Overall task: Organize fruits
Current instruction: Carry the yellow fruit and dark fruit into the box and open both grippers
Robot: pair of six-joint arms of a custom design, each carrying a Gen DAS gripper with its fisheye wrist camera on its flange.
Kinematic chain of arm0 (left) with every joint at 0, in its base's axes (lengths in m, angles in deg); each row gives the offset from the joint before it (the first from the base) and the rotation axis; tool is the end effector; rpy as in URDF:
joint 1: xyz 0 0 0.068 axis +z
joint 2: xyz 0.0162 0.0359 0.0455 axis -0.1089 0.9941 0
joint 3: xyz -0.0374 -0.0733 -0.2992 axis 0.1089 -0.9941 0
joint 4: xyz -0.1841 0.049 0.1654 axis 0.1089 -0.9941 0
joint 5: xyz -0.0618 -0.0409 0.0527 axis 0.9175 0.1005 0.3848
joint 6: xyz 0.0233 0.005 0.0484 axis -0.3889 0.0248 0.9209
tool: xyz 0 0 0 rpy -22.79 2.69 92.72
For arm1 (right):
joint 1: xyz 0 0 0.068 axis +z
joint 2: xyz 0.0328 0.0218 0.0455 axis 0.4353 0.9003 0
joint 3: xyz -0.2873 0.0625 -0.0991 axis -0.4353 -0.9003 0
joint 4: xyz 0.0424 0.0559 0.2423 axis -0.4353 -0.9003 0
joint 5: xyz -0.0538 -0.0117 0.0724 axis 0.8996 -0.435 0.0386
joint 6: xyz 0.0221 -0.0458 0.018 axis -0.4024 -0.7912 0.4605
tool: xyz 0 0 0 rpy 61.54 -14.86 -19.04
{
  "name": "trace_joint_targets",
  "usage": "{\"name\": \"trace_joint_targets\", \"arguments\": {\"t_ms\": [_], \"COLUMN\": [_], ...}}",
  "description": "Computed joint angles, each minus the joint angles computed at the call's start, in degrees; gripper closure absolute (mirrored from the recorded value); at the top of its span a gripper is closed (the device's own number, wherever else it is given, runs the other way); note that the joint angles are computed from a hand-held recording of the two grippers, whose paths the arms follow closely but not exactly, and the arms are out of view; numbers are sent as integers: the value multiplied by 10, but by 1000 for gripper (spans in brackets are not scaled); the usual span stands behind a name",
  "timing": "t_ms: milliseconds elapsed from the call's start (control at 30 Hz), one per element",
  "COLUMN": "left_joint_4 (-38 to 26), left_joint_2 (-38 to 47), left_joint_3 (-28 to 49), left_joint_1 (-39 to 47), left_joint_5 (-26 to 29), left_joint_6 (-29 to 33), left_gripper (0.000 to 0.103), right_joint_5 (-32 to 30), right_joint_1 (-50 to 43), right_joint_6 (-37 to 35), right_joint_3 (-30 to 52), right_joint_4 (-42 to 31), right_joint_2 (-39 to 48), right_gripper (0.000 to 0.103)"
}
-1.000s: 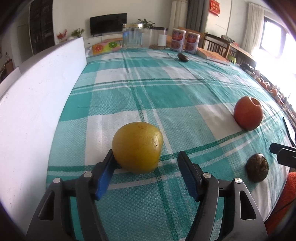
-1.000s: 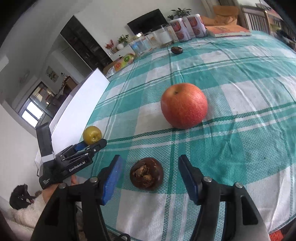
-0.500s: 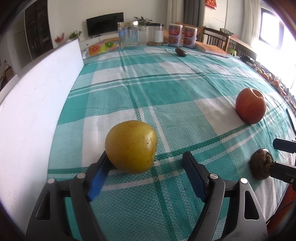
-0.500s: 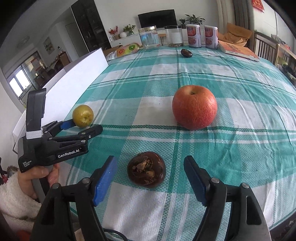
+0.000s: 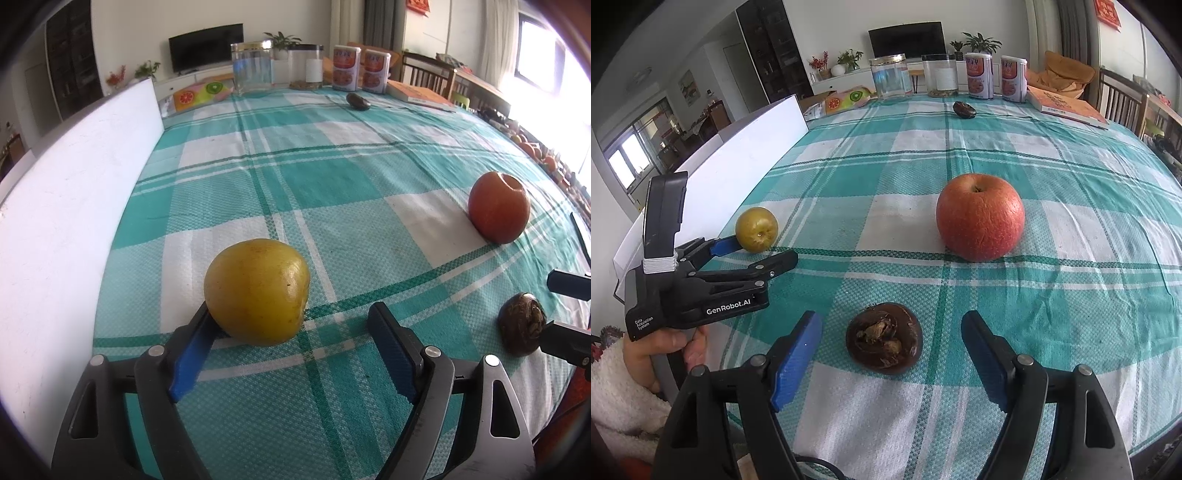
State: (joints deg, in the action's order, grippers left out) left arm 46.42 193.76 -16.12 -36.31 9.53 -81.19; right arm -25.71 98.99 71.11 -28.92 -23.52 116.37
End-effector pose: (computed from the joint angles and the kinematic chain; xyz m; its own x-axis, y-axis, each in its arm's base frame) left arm 0.2370 -0.1412 0.0766 -0.6032 0.4810 -0.6362 0.6259 0.7799 -0.0038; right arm 0.0808 0.1935 0.1068 -0.7460 0.2889 -0.6000 0.2223 0.9574 0.1845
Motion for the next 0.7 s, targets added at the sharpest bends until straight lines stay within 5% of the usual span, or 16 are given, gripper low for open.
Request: {"name": "trace_joint_targets", "arguments": {"t_ms": [200,333,433,700], "left_joint_4": [-14,-101,-132,-162], "left_joint_2": [-2,-24,-34,-43], "left_joint_3": [5,34,43,66], "left_joint_1": [2,36,60,57], "left_joint_5": [7,70,95,84], "left_joint_6": [5,19,25,39], "left_gripper": [18,18,18,21], "right_joint_5": [14,42,-52,-96], "right_joint_1": [13,50,5,-59], "right_joint_6": [11,87,29,-118], "right_joint_3": [-25,-113,-115,11], "right_joint_4": [26,86,94,48], "right_joint_2": [-25,-111,-112,-6], "right_gripper": [25,24,24,24]}}
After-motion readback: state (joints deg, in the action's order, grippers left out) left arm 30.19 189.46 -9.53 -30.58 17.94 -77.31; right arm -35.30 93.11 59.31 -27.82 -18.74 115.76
